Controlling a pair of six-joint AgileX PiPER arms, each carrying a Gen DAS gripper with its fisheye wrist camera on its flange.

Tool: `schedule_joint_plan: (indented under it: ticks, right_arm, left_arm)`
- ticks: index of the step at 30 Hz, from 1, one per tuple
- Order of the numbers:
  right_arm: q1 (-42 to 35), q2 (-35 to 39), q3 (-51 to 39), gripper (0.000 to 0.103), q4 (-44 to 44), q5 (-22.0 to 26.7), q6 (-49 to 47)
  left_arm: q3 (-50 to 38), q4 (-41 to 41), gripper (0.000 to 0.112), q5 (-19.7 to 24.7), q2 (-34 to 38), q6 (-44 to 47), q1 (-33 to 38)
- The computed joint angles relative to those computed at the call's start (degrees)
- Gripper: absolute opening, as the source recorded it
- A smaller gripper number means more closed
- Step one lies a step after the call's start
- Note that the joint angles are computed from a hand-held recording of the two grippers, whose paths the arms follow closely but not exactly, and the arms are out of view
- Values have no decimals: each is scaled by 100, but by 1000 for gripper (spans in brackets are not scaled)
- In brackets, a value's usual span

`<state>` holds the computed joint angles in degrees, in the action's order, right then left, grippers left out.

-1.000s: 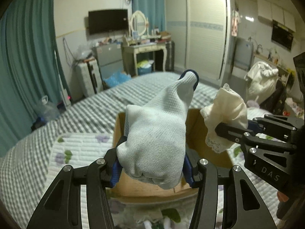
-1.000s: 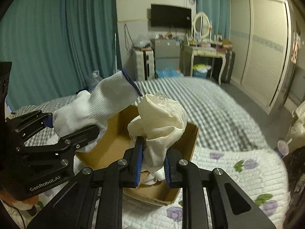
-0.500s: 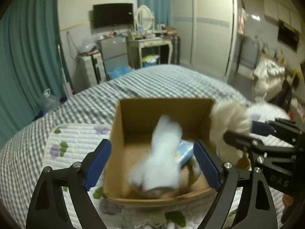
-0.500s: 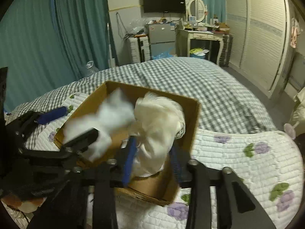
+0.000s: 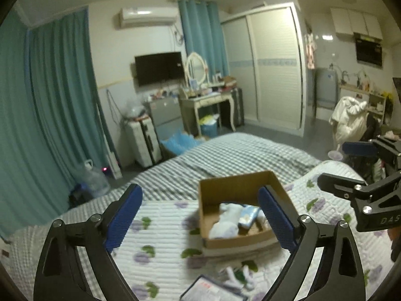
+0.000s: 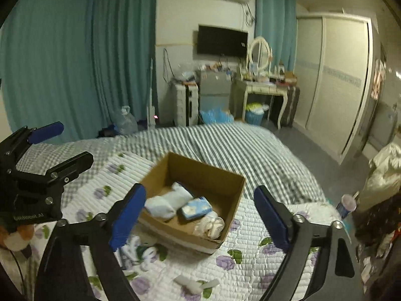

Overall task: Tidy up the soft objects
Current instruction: 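Grasp the white 'Tissue Paper' pack with the right gripper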

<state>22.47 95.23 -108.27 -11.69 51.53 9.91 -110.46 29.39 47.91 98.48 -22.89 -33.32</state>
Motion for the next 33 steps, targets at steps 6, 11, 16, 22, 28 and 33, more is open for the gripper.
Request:
schedule_joint_plan:
  ticks: [6, 11, 16, 22, 28, 33]
  right_arm:
    - [1076, -827, 1025, 103, -940, -193, 941]
    - [1803, -1023, 2587, 103, -1743, -1039, 2184]
    - [1937, -506, 3552, 103, -1657, -2013, 2627]
    - [1944, 463, 3677, 103, -1046, -2706, 1978]
    - [1910, 1217, 3309, 103, -550, -2902, 1538]
    - [2016, 1622, 2977, 85, -1265, -2716, 2270]
  left_arm:
    - [1853, 326, 95, -520, -1297, -562, 118]
    - [3362, 405, 95, -1241, -1779, -929, 478]
    - [4484, 342, 95, -1940, -1877, -1287, 896]
    - [5270, 741, 95, -2556, -1596, -1797, 1222]
    - [5508, 749, 95, -2665, -1311, -1578, 1443]
    - [5652, 49, 95, -2907, -1469, -898, 1641]
